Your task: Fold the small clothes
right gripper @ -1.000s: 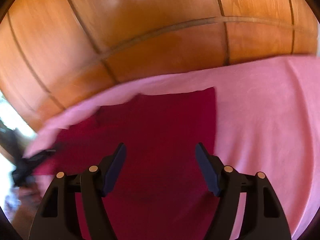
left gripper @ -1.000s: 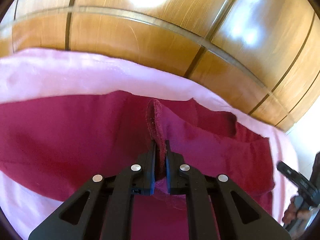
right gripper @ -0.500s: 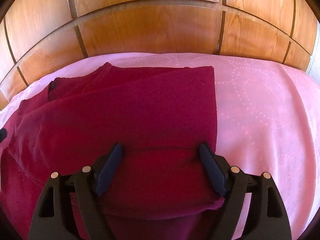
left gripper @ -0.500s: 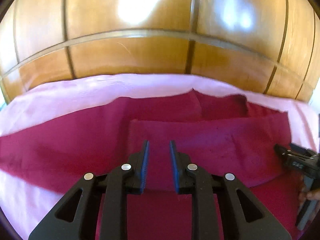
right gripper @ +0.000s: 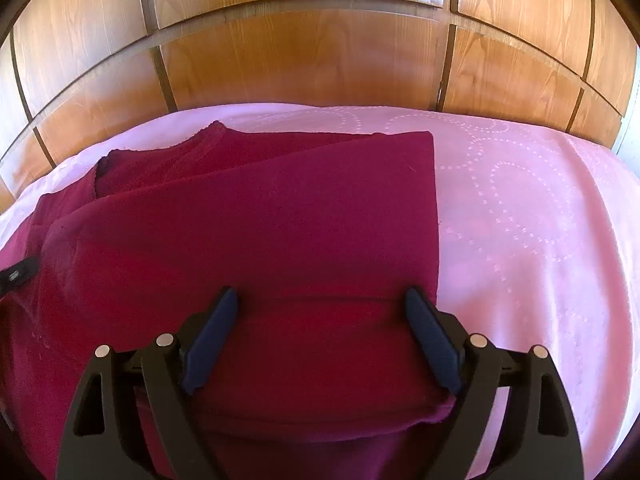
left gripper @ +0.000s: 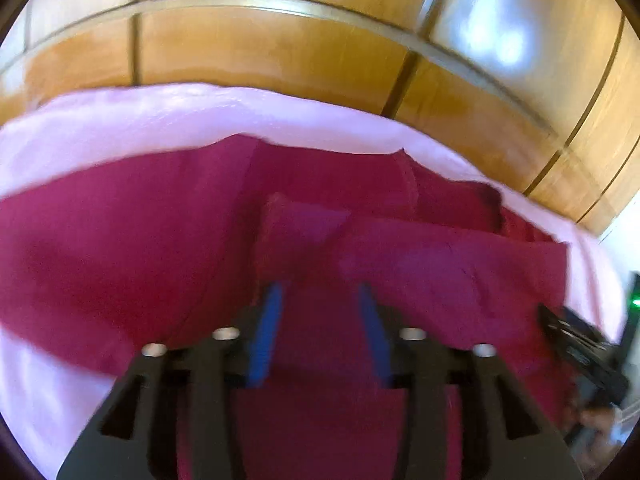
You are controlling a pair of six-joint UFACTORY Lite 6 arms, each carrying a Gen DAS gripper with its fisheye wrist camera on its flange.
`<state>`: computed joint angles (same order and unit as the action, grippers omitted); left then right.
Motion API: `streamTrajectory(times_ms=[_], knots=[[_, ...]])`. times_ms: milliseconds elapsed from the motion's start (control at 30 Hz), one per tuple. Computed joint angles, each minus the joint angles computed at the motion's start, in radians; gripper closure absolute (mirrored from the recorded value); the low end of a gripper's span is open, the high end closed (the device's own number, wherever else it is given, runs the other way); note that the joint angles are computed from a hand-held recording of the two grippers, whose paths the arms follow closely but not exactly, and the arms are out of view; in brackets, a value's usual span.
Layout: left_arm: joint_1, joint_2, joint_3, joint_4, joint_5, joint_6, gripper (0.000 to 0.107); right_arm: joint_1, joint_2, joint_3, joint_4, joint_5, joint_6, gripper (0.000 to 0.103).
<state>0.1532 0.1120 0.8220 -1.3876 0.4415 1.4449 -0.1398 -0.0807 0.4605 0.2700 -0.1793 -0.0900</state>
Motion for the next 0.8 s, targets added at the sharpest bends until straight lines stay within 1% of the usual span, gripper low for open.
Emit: streamTrajectory(times_ms=[33,100,133,167,233,300,333,400,433,500,567,633,667,700,767,800], knots=[[0.063,-0.032,-0.024,0.039,0.053,-0.020,0.062,0.002,0.003,0.002,0.006,-0.001,-0.003,0.017],[0.272,-0.078,-0.050,0.131,0.194,-0.056,0.062,0.004,-0.001,0.001,0.035,0.001,-0.033,0.017],[0.376,-0.085,-0.045,0.158,0.227,-0.097,0.062,0.006,-0.002,0.001,0.051,0.001,-0.048,0.017],[0.468,-0.059,-0.010,0.200,0.292,-0.096,0.062,0.006,-0.002,0.001,0.051,0.002,-0.049,0.017],[0.645,0.014,0.067,0.237,0.355,-0.093,0.062,0.007,-0.002,0.002,0.060,0.002,-0.058,0.017],[0.802,0.146,0.215,0.285,0.409,-0.141,0.062,0.019,-0.004,0.002,0.156,-0.001,-0.147,0.016],[0.871,0.231,0.314,0.313,0.417,-0.192,0.062,0.024,-0.003,0.003,0.194,-0.003,-0.183,0.016],[0.954,0.361,0.484,0.341,0.444,-0.293,0.058,0.029,-0.003,0.004,0.236,-0.005,-0.223,0.016],[0.972,0.403,0.542,0.350,0.452,-0.328,0.055,0.033,-0.002,0.004,0.265,-0.007,-0.250,0.016],[1.004,0.528,0.721,0.394,0.458,-0.465,0.055,0.034,-0.001,0.006,0.275,-0.008,-0.260,0.016],[1.020,0.650,0.891,0.413,0.509,-0.557,0.055,0.034,-0.001,0.006,0.275,-0.008,-0.260,0.016],[1.011,0.709,0.988,0.425,0.493,-0.608,0.055,0.034,0.000,0.008,0.287,-0.007,-0.273,0.015],[1.000,0.765,1.074,0.444,0.512,-0.644,0.055,0.038,0.000,0.008,0.311,-0.008,-0.295,0.015],[0.985,0.813,1.149,0.490,0.507,-0.720,0.055,0.041,-0.001,0.008,0.335,-0.010,-0.318,0.015],[0.965,0.890,1.253,0.536,0.501,-0.810,0.055,0.045,-0.001,0.007,0.357,-0.012,-0.338,0.015],[0.952,0.908,1.279,0.544,0.493,-0.830,0.056,0.047,0.001,0.009,0.369,-0.013,-0.349,0.015]])
